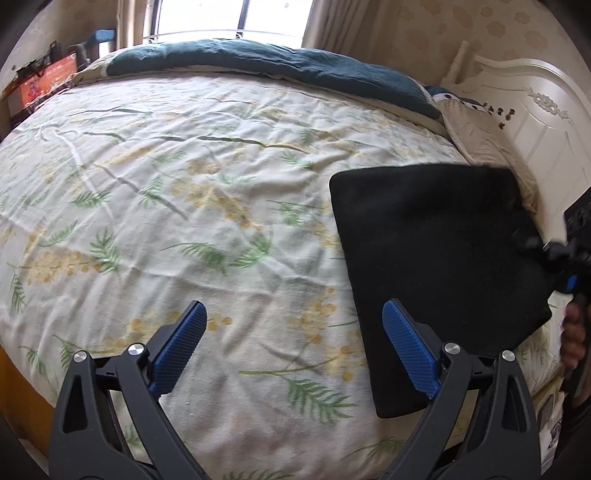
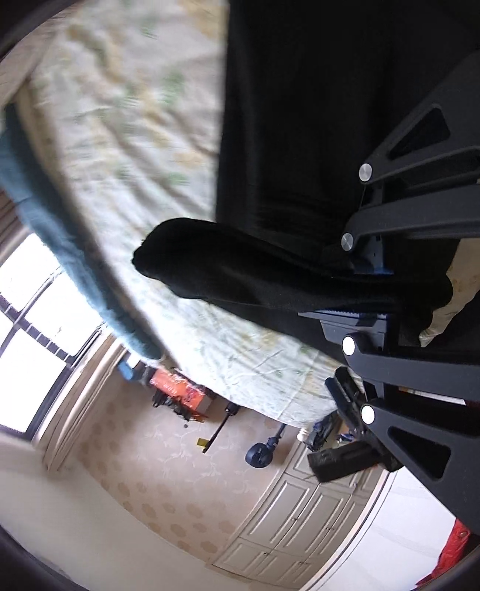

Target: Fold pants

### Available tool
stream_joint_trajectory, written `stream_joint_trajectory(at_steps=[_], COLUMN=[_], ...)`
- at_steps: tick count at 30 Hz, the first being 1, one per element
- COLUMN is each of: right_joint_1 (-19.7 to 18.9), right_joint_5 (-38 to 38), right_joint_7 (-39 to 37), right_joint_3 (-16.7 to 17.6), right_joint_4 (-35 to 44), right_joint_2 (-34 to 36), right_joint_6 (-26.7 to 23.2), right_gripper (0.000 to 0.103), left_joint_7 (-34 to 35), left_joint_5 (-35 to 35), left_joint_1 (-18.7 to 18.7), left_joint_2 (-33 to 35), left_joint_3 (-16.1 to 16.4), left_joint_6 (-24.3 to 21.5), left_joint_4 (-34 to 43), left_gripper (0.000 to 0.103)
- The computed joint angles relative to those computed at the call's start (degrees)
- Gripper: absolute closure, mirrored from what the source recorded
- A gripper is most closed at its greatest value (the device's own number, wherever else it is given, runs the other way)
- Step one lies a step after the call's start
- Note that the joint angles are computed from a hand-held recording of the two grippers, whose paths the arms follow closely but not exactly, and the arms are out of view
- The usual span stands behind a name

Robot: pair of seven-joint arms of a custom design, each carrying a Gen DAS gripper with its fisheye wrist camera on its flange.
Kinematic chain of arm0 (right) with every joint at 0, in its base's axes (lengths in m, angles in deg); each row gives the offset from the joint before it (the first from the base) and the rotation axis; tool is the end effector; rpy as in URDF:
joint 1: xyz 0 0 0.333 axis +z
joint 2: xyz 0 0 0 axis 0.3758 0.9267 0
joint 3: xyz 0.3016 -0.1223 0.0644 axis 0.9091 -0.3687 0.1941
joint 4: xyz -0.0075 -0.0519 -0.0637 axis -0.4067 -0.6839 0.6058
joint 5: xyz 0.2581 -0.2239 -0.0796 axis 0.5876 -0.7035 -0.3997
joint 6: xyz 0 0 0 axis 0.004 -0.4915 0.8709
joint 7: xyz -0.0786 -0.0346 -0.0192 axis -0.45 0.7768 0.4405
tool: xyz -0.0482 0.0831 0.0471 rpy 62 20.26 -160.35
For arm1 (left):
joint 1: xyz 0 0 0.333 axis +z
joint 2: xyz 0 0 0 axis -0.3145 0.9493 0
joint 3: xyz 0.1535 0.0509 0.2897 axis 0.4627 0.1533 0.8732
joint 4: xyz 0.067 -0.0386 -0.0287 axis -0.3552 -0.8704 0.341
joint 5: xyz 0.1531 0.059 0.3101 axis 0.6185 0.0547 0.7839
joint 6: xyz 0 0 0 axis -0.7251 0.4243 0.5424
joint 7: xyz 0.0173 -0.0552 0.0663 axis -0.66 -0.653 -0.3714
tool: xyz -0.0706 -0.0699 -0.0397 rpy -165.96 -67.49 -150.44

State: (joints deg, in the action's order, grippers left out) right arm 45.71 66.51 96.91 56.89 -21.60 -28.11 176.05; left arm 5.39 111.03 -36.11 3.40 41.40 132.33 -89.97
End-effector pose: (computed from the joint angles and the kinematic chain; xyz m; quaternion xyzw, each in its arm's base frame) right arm 0.6663 0.4135 0.3988 -0.6108 0.6251 0.0866 0.4783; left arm 0.6274 -0.2669 0.3614 -0.6565 0.6672 -0.3149 0.1572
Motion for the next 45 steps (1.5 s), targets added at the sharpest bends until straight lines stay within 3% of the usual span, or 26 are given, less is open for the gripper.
stream_joint_trajectory(at_steps=[11, 13, 16, 23, 29, 31, 39, 42, 45], right_joint_1=[-3.0, -2.4, -5.2, -20.1, -36.7, -40.6, -43.3, -45.1, -47.9], right_joint_5=[0.1, -0.4, 0.5, 6.3, 2.6, -0.7, -6.7, -7.2, -8.3], right_joint_7=[1.9, 4.5, 5.0, -2.2, -6.6, -5.9, -0.5, 2.7, 6.3], right_joint_3=[-3.6, -5.8, -3.9, 12.4, 33.6, 38.9, 40.6, 41.3, 43.2], right_joint_4=[-22.6, -26.3, -31.7, -37.2, -39.5, -40.7, -45.0, -48.6, -53.3], right_joint_2=[-15.8, -17.7, -20.0, -17.0, -5.8, -2.2, -2.1, -4.4, -6.2], right_joint_6=[10.0, 11.2, 13.1, 17.7, 27.5, 30.5, 34.2, 36.2, 40.4], right_gripper=[0.09, 0.09, 0.09, 0.091, 0.091, 0.09, 0.088, 0.079, 0.054], left_joint_7=[8.6, 10.3, 12.3, 17.1, 20.3, 21.8, 29.0, 32.1, 37.1], left_joint_5=[-4.8, -5.9, -6.9, -10.6, -14.4, -16.1, -23.1, -25.8, -29.8], left_joint_1=[3.3, 3.4, 2.5, 2.6, 3.7, 4.8, 9.8, 12.1, 16.2], left_joint_2=[4.1, 5.0, 6.3, 9.5, 11.9, 12.7, 15.6, 17.1, 18.8], left_joint_3=[-8.3, -9.4, -9.8, -12.9, -15.4, -17.1, -24.3, -27.5, -33.1], left_joint_6=[-2.7, -3.3, -4.7, -7.3, -8.9, -9.0, -8.5, -9.5, -10.3], left_joint_4=[6.4, 7.8, 10.1, 14.4, 16.9, 17.4, 18.0, 18.9, 18.6], left_gripper=[0.007, 0.007, 0.007, 0.007, 0.007, 0.007, 0.007, 0.007, 0.007])
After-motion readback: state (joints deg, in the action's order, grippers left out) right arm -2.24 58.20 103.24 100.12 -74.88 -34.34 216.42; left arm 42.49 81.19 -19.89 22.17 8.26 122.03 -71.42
